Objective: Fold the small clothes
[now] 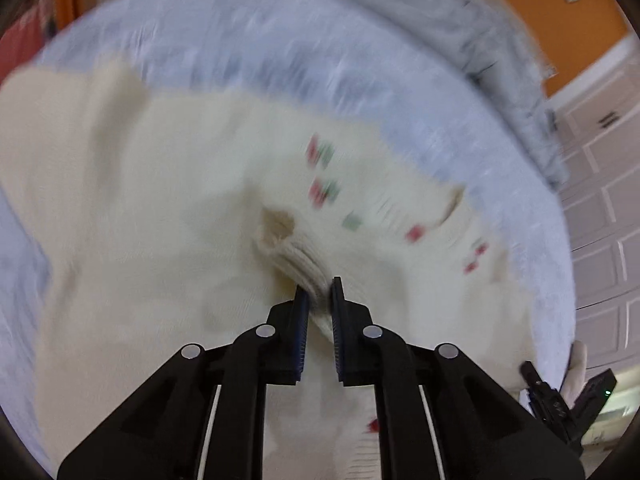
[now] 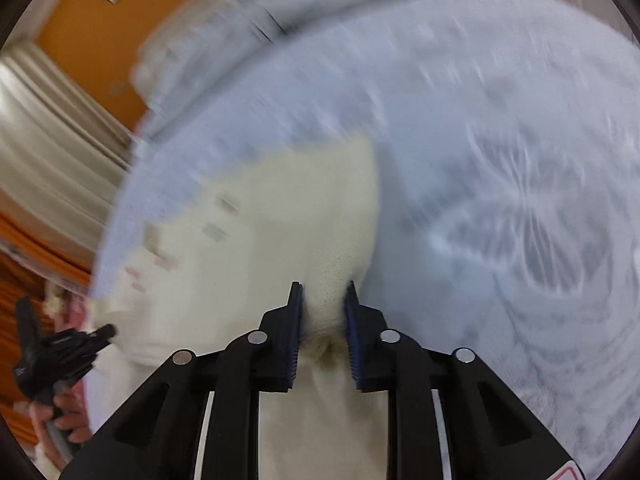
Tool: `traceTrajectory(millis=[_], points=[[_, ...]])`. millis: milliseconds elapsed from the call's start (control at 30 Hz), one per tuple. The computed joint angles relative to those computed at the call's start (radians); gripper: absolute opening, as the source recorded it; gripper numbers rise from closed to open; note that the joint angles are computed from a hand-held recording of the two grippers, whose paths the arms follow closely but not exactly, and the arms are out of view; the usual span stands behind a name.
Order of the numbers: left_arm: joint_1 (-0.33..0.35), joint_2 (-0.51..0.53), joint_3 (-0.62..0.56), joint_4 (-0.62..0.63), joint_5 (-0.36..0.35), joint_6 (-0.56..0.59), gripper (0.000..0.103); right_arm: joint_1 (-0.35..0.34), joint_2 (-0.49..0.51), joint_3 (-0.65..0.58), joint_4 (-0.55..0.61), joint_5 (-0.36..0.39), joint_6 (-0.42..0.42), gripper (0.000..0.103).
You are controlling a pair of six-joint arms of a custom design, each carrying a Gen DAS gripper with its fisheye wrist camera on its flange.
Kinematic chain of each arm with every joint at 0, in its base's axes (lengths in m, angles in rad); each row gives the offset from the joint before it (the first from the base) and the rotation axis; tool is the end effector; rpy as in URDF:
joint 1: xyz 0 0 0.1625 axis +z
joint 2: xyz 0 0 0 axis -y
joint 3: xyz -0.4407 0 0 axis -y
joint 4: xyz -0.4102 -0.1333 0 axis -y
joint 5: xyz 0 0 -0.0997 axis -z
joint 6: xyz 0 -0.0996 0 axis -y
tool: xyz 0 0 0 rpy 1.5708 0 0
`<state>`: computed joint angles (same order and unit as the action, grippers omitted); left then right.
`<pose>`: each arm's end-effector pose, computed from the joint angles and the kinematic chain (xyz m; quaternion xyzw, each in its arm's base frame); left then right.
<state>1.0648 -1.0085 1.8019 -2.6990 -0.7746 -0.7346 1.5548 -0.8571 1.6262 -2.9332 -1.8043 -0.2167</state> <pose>-0.1312 -0.6587 0.2099 -0.1678 0.8956 -0.3472 0.2218 0.0987 -0.7217 0.1858 0.0613 -0.9484 0.2754 0.1443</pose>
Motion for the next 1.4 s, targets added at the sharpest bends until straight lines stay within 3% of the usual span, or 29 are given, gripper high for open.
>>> traceTrajectory(millis=[67,100,200,267,333,400,500,633,733,867,1033,1067,1100,1133,1167,1267,1400], points=[[-0.014,-0.014,0.010,-0.039,0.040,0.037,0.010,0.008,-0.019,0.028,-0.049,0.045,-0.029,0.018],[-0.004,-0.017,0.012,-0.027,0.040,0.032,0.010,0.012,-0.010,0.024,-0.047,0.019,-0.044,0.019],[0.049,0.006,-0.015,0.130,-0.015,-0.045,0.012,0.011,0.071,-0.033,0.019,-0.170,-0.089,0.024],[0.046,-0.001,0.033,0.075,-0.005,-0.050,0.016,0.021,0.064,-0.010,-0.034,-0.189,-0.088,0.025],[0.033,-0.027,0.084,0.000,0.003,-0.065,0.024,0.039,0.043,0.017,-0.073,-0.205,-0.076,0.029],[0.017,-0.070,0.148,-0.068,0.025,-0.084,0.049,0.063,-0.001,0.086,-0.160,-0.189,-0.115,0.031],[0.002,-0.170,0.272,-0.181,0.067,-0.089,0.071,0.094,-0.064,0.187,-0.191,-0.165,-0.150,0.042],[0.043,-0.325,0.376,-0.216,0.138,-0.160,0.080,0.116,-0.122,0.351,-0.225,-0.155,-0.173,0.050],[0.135,-0.431,0.386,-0.209,0.160,-0.218,0.080,0.117,-0.149,0.443,-0.171,-0.150,-0.118,0.050],[0.269,-0.479,0.309,-0.168,0.180,-0.233,0.079,0.137,-0.155,0.498,-0.107,-0.184,-0.071,0.050],[0.376,-0.453,0.228,-0.205,0.116,-0.243,0.066,0.175,-0.155,0.517,-0.036,-0.225,-0.034,0.055],[0.385,-0.448,0.214,-0.203,0.112,-0.227,0.059,0.182,-0.152,0.513,-0.028,-0.237,-0.034,0.055],[0.390,-0.447,0.200,-0.179,0.106,-0.218,0.033,0.189,-0.149,0.509,-0.017,-0.247,-0.028,0.055],[0.401,-0.443,0.178,-0.151,0.072,-0.195,0.015,0.193,-0.146,0.503,-0.001,-0.250,-0.022,0.055],[0.404,-0.449,0.174,-0.135,0.056,-0.188,0.010,0.197,-0.145,0.503,0.002,-0.251,-0.019,0.055],[0.349,-0.454,0.173,-0.201,0.111,-0.094,0.008,0.204,-0.136,0.491,-0.006,-0.249,-0.027,0.055],[0.151,-0.418,0.141,-0.305,0.223,0.215,0.008,0.200,-0.137,0.486,-0.021,-0.230,-0.032,0.055]])
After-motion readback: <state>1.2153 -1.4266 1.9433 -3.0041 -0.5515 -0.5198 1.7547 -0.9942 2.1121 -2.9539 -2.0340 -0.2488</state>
